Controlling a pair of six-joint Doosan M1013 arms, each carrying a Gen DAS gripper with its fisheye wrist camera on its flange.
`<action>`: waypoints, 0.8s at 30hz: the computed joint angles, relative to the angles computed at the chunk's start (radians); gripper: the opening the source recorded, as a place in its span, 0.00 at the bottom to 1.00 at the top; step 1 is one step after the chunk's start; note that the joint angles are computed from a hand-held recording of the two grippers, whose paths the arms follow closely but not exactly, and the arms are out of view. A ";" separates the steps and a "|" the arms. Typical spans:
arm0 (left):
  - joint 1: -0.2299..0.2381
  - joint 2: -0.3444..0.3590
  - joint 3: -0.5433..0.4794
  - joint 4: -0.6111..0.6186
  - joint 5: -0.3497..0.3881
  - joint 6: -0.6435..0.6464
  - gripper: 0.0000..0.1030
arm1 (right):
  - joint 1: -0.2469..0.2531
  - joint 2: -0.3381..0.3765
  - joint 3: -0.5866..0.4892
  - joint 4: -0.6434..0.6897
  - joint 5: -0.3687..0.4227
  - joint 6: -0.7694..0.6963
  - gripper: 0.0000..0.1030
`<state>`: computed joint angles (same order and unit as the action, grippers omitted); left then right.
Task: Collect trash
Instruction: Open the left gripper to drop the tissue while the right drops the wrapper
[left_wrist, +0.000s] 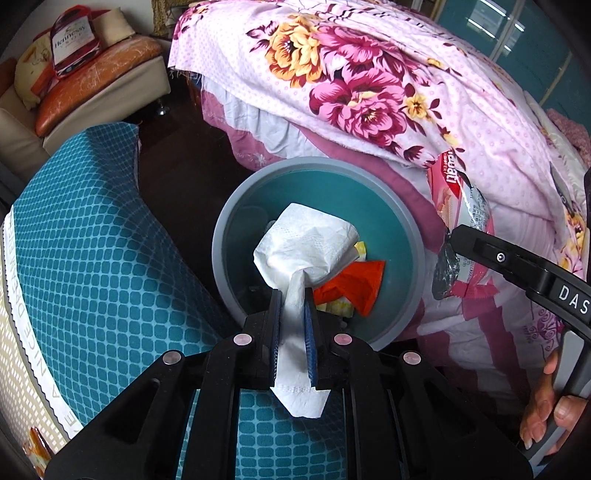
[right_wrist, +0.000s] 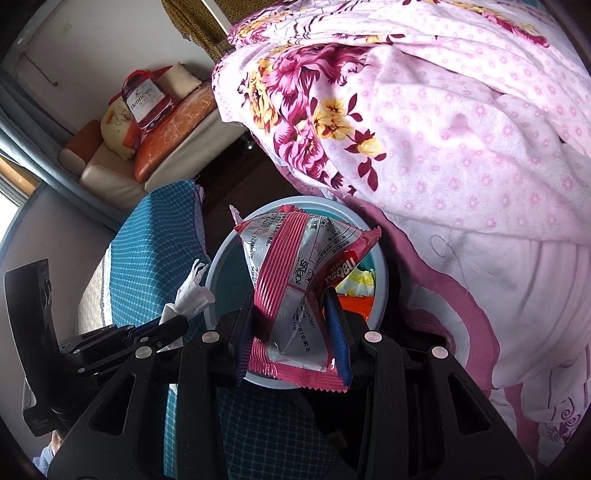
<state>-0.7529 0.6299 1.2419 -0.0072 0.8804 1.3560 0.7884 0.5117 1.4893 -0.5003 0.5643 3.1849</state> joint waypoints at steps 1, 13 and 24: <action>0.000 0.003 -0.003 -0.001 0.001 0.001 0.15 | 0.000 0.002 -0.003 0.004 0.004 -0.005 0.34; 0.005 -0.013 0.027 0.069 -0.025 -0.069 0.86 | -0.003 0.030 -0.050 0.056 0.048 -0.086 0.34; 0.032 -0.046 0.072 0.068 -0.030 -0.099 0.90 | -0.003 0.063 -0.107 0.105 0.094 -0.171 0.35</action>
<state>-0.7205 0.5836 1.3142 0.0609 0.8501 1.2565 0.7854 0.5744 1.3823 -0.3952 0.6579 3.0142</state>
